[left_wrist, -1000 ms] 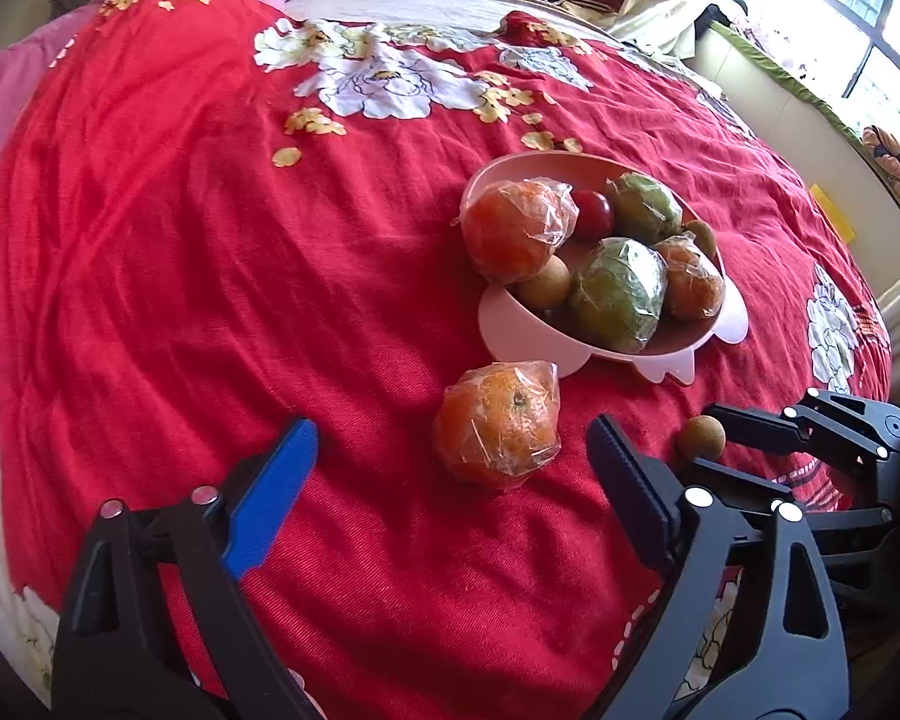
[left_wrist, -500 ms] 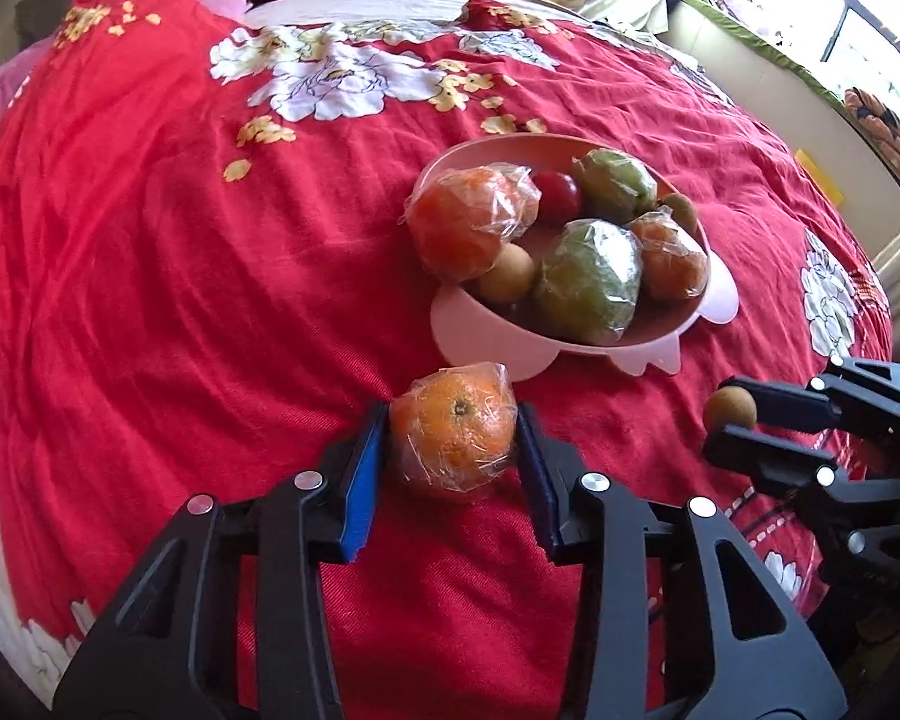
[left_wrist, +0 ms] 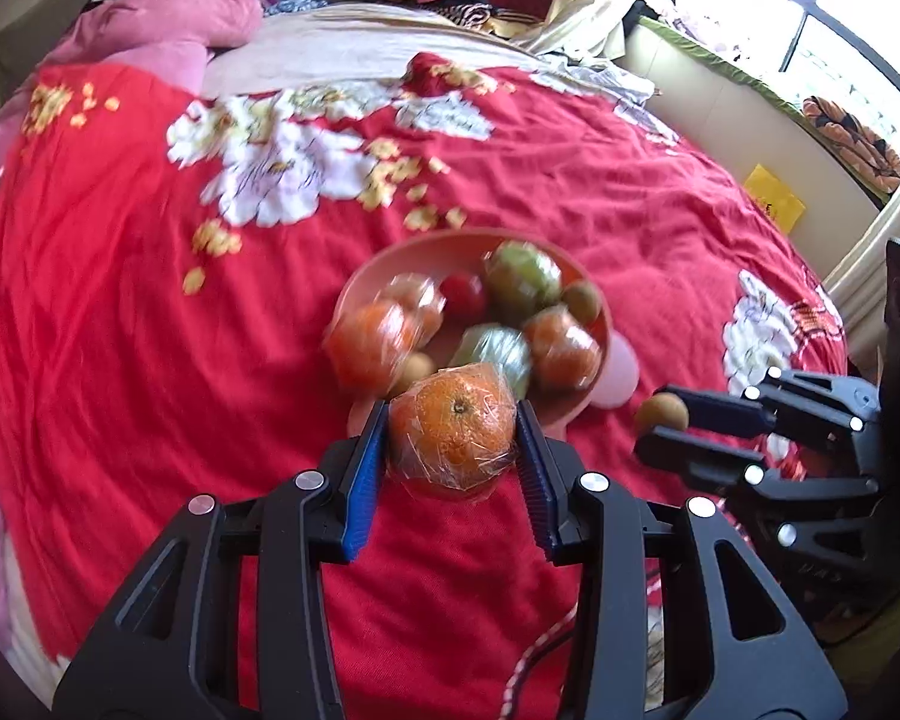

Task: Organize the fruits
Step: 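Close the left gripper on the last wrapped mandarin while the right grasps the last brown fruit, then carry the mandarin in the left gripper over the bowl while the right carries the brown fruit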

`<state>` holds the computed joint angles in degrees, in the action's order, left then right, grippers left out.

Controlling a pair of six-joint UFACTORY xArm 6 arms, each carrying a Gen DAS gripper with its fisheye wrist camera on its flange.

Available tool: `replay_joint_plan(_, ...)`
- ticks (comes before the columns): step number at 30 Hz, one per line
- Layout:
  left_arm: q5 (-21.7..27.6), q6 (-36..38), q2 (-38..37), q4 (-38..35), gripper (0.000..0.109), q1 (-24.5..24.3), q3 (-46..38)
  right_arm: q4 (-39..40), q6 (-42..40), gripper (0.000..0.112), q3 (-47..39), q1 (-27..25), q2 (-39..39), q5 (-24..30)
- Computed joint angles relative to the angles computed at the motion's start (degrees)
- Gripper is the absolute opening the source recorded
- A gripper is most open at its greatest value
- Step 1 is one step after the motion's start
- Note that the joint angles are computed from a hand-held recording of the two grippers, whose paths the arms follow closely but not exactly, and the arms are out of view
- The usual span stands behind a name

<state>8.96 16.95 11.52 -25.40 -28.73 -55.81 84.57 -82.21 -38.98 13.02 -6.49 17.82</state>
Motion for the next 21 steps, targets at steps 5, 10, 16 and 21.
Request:
replay_joint_plan(5, 2.13, -1.66, 3.73, 1.62, 0.033, -0.32, -5.59, 0.45, -0.51, 0.024, -0.83, -1.54, 0.11, 0.61)
replay_joint_plan(10, 4.18, -4.53, 7.34, 4.94, 0.033, -0.43, -10.29, 0.87, -1.32, 0.024, -2.18, -2.97, 1.01, 0.98)
replay_joint_plan(16, 5.92, -5.81, 10.05, 6.42, 0.033, -0.19, -13.81, 0.80, -1.89, 0.024, -4.45, -4.45, 3.07, 1.24)
replay_joint_plan(21, 6.74, -6.51, 11.65, 7.28, 0.033, -0.01, -15.68, 0.62, -1.92, 0.024, -5.94, -5.22, 4.63, 1.86)
